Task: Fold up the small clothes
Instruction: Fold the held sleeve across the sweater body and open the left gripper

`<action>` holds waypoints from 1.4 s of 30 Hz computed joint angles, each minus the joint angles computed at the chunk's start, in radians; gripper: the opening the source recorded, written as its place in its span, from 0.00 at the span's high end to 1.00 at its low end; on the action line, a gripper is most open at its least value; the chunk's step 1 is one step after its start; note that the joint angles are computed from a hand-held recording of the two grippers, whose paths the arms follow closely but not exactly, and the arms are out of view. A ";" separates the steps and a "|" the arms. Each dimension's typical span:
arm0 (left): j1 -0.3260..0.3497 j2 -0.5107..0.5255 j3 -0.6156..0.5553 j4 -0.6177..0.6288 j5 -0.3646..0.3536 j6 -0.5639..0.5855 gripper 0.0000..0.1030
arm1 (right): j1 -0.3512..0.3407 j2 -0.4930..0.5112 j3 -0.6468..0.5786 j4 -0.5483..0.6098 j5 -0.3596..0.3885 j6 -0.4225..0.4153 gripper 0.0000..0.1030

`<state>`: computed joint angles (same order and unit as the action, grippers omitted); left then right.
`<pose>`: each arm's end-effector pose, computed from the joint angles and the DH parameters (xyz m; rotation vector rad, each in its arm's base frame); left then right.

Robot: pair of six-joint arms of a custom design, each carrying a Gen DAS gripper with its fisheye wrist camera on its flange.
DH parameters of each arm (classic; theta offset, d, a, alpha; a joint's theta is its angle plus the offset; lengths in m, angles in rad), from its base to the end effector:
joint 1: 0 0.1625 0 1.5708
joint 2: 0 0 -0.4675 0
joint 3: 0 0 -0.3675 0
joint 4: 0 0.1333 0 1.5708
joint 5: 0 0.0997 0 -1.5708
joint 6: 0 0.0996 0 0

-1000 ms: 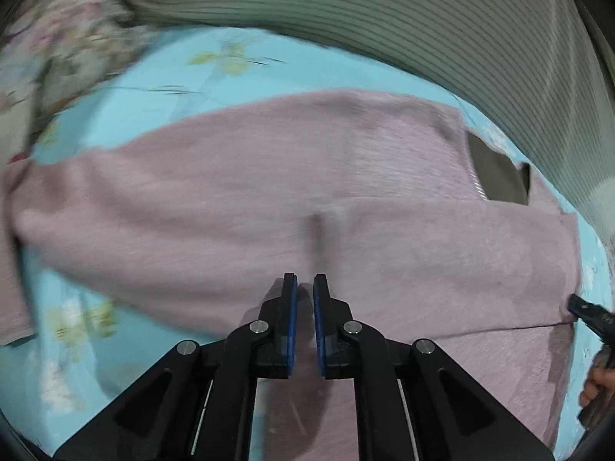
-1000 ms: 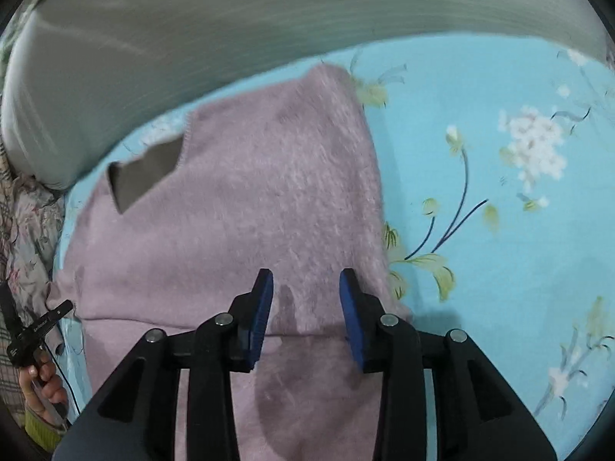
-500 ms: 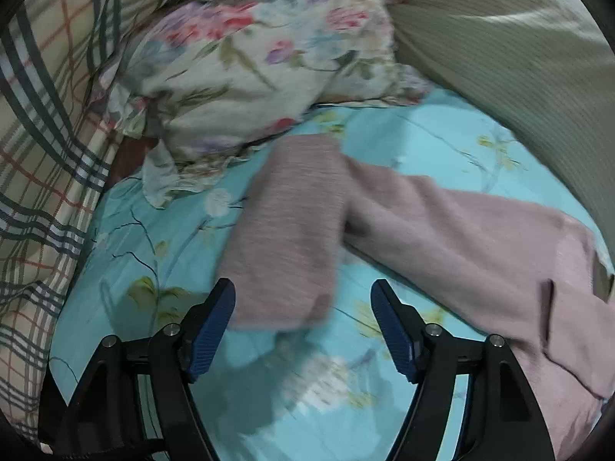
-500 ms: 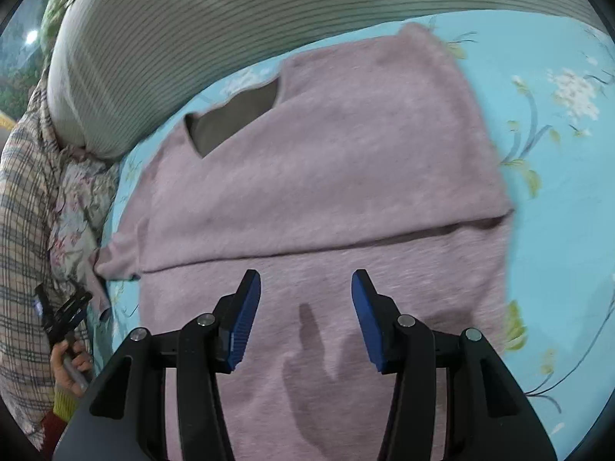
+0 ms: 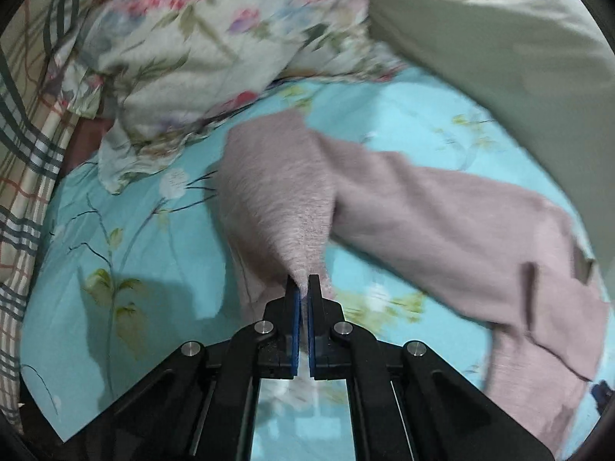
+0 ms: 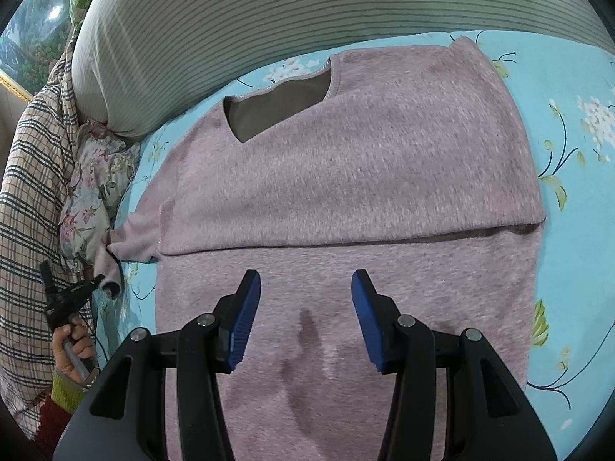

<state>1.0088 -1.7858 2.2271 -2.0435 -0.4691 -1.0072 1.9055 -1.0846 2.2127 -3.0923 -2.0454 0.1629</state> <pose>0.0102 -0.4007 0.4204 -0.5053 2.1365 -0.9772 0.2478 -0.4452 0.2001 0.1019 -2.6997 0.6819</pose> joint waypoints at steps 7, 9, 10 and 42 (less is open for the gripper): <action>-0.181 0.091 0.023 -0.251 -0.066 0.131 1.00 | -0.009 -0.017 0.023 -0.040 0.012 0.008 0.51; -0.208 0.169 0.011 -0.384 -0.111 0.233 1.00 | -0.016 -0.027 0.031 -0.049 0.018 0.012 0.51; -0.215 0.214 0.001 -0.452 -0.139 0.290 1.00 | -0.019 -0.033 0.036 -0.054 0.019 0.014 0.51; -0.141 0.641 -0.037 -0.763 -0.427 0.376 0.51 | -0.118 -0.029 0.011 -0.099 0.141 -0.013 0.47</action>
<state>0.8673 -1.1450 2.1896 -2.8063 -0.8964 -0.6310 1.7873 -1.1138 2.2238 -3.1910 -1.9044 0.1502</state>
